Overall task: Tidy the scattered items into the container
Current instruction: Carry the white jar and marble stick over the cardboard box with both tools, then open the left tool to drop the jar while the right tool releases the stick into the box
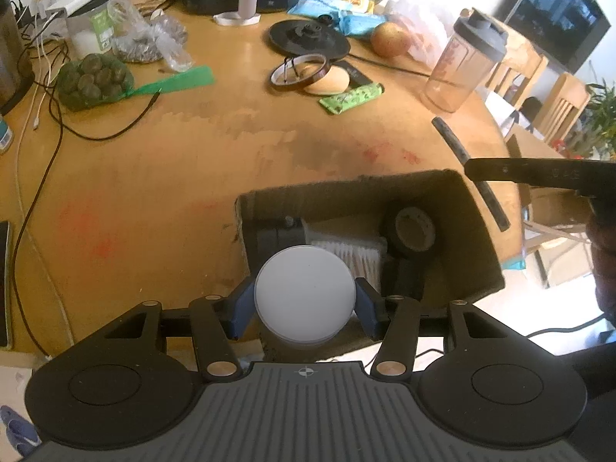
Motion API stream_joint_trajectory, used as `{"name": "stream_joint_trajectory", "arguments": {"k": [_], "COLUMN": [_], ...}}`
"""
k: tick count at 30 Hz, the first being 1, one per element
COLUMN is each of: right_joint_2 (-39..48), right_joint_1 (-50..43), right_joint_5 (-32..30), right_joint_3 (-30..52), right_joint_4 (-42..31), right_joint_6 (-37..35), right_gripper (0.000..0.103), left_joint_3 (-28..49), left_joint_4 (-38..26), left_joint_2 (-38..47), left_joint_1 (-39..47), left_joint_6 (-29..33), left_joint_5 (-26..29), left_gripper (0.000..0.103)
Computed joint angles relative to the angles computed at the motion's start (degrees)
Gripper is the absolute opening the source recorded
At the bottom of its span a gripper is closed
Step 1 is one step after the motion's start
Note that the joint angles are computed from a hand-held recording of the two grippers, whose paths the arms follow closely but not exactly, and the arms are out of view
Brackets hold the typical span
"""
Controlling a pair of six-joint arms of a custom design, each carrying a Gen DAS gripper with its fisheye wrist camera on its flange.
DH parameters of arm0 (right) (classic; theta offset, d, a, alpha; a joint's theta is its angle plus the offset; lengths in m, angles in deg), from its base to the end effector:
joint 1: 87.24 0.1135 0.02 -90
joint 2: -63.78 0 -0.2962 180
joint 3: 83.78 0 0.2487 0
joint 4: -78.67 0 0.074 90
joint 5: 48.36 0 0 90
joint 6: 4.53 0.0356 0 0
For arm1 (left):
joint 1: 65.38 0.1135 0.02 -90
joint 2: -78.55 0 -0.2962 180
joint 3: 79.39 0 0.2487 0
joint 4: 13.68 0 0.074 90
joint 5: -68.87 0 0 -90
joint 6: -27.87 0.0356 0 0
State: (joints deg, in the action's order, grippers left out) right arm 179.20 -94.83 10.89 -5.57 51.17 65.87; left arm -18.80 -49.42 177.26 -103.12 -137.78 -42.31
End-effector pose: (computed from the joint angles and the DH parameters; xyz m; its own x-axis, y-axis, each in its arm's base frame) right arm 0.3889 -0.0335 0.1361 -0.8098 -0.1829 -0.5575 -0.3977 0.8698 0.2922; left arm 0.2374 -0.1675 0.1498 -0.6642 -0.6282 -0.4051 -0.6142 0.7676 -0.1833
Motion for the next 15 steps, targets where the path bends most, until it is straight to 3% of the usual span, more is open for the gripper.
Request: {"name": "stream_joint_trajectory", "arguments": {"k": [4, 15], "right_joint_2": [-0.12, -1.31], "right_joint_1": [0.56, 1.62], "right_joint_5": [0.02, 0.72], "right_joint_3": [-0.84, -2.95], "right_joint_4": [-0.89, -1.54], "right_joint_6": [-1.56, -3.04], "right_gripper": [0.017, 0.017], "left_joint_3": [-1.68, -1.89], "left_joint_4": [2.83, 2.22], "left_joint_2": [-0.58, -2.23], "left_joint_1": [-0.08, -2.88], "left_joint_6": [-1.66, -5.09], "left_joint_5": [1.83, -3.23], "left_gripper": [0.054, 0.054]}}
